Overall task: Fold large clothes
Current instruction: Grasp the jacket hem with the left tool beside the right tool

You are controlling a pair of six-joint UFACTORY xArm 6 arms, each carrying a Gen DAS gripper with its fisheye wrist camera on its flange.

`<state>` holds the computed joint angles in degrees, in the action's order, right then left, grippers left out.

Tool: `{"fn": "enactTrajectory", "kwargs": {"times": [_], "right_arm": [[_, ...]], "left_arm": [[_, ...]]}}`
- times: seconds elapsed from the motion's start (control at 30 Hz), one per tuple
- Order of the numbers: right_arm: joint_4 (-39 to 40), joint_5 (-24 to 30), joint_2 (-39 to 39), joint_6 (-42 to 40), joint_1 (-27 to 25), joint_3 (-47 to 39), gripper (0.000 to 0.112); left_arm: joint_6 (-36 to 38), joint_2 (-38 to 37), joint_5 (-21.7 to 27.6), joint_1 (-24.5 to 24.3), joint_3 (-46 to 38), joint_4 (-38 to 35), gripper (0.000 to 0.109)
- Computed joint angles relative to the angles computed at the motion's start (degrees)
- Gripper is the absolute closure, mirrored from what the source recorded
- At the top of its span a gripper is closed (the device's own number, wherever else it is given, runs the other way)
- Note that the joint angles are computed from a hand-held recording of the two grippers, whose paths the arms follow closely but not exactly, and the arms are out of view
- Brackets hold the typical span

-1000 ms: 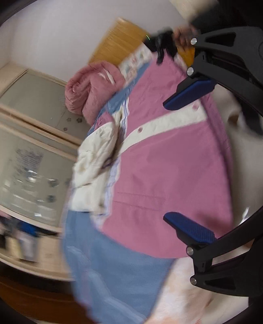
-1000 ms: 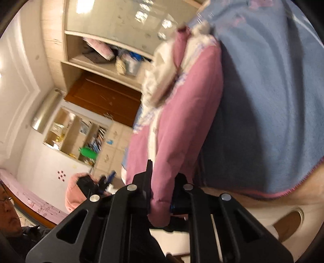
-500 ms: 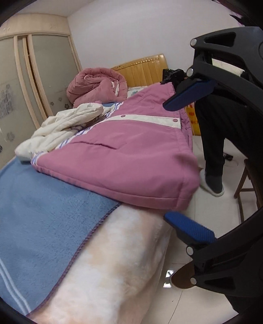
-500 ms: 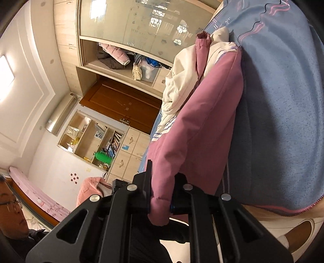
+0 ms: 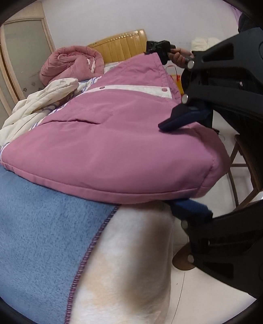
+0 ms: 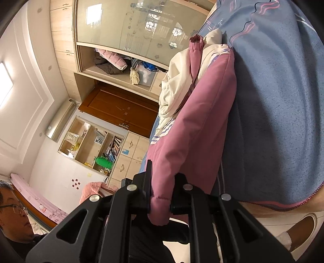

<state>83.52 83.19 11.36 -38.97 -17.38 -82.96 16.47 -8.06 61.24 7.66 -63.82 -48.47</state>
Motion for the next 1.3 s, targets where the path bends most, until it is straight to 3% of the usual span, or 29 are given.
{"fn": "enactTrajectory", "kwargs": {"times": [0.03, 0.3, 0.93, 1.3], "right_arm": [[0.05, -0.05, -0.06, -0.02, -0.02, 0.14, 0.099], [0.13, -0.13, -0.52, 0.25, -0.38, 1.05, 0.099], [0.7, 0.73, -0.52, 0.13, 0.29, 0.86, 0.099], [0.02, 0.72, 1.59, 2.94, 2.17, -5.1, 0.099]], "left_arm": [[0.31, -0.09, 0.28, 0.16, 0.07, -0.63, 0.063], [6.24, -2.97, 4.28, 3.3, 2.11, -7.89, 0.097], [9.62, -3.96, 6.21, 4.1, 1.93, -13.58, 0.1], [10.76, -3.19, 6.54, 2.27, -5.19, -11.82, 0.1]]}}
